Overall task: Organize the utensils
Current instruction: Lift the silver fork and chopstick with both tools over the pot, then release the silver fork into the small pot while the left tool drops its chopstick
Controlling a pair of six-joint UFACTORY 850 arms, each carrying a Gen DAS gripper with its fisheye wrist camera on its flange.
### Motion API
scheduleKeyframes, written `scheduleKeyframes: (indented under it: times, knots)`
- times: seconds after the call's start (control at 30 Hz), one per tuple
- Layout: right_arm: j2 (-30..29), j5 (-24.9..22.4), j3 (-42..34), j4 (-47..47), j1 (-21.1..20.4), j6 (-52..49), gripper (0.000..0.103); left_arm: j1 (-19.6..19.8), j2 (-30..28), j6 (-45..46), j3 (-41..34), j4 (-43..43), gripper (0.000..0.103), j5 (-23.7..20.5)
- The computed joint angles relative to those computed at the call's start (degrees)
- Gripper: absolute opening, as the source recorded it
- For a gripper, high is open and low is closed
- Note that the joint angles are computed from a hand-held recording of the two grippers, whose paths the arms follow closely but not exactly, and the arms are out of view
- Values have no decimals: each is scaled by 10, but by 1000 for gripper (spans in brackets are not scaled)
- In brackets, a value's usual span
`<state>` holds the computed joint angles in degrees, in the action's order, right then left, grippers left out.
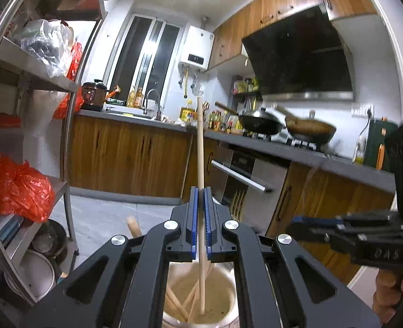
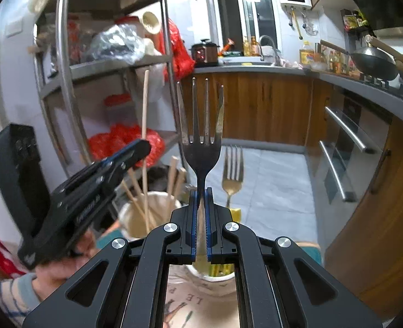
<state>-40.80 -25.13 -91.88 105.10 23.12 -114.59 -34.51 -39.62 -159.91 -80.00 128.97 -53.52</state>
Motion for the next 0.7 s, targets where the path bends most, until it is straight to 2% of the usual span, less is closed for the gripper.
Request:
scheduleKeyframes:
  times: [0.07, 0.3, 0.57, 0.7]
  knots:
    - [-14, 20, -14, -22, 3, 24, 6, -4, -10, 4, -1, -3, 4, -6]
    - [-56, 45, -57, -162, 9, 159, 6, -18, -27, 47, -9, -43, 4, -24]
    - [-83, 54, -88, -258, 16, 254, 6, -12, -43, 66, -29, -71, 4, 7]
    - [-90, 45, -96, -274, 16, 273, 6, -12, -47, 79, -37, -87, 4, 12]
